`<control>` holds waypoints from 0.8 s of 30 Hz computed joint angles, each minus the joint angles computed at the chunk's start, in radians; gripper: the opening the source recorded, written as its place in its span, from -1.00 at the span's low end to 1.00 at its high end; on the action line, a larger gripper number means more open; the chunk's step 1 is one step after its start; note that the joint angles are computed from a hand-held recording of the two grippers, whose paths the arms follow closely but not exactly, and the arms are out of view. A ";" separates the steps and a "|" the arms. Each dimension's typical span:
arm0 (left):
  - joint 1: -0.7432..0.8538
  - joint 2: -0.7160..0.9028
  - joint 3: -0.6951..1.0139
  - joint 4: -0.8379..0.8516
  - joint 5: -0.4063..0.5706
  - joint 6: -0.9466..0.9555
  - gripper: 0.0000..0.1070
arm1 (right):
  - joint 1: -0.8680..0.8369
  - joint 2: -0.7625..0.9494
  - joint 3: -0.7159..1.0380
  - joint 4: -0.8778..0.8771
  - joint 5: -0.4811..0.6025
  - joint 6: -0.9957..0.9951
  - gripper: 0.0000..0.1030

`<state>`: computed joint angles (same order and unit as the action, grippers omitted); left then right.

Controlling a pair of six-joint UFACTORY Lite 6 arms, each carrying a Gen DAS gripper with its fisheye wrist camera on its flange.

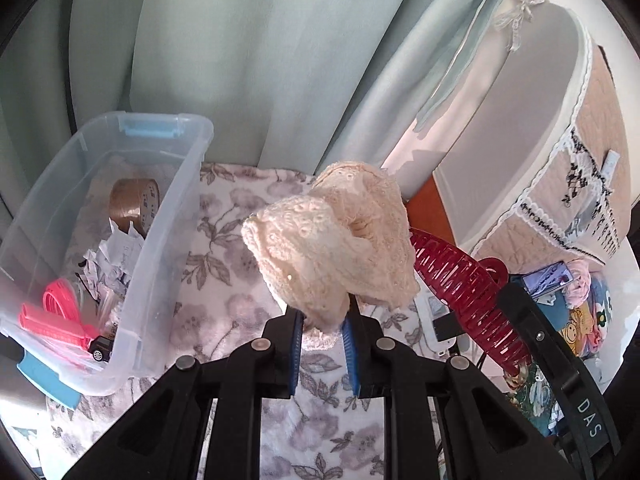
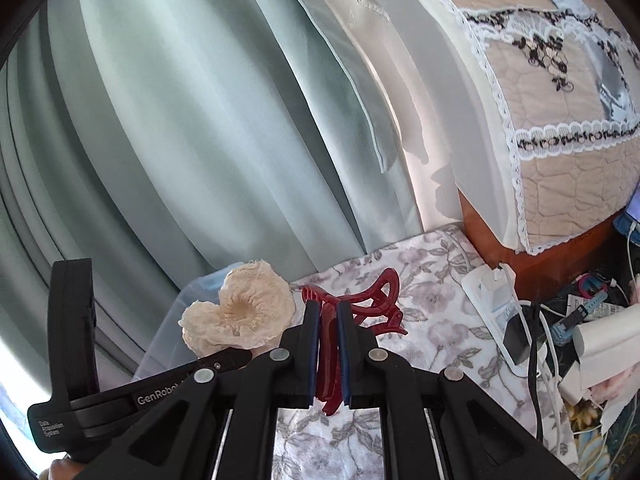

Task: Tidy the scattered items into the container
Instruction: 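Lift and carry the scrunchie and claw clip in both tools over the container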

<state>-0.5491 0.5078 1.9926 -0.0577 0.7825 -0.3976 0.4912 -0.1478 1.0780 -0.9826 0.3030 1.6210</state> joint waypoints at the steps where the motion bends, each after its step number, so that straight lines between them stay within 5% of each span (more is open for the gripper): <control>1: 0.002 -0.017 -0.004 -0.003 0.000 0.004 -0.65 | 0.009 -0.008 0.011 0.001 0.008 -0.003 -0.81; 24: 0.139 -0.344 -0.235 -0.121 -0.077 0.126 -0.65 | 0.261 0.093 0.344 -0.112 0.238 -0.001 -0.81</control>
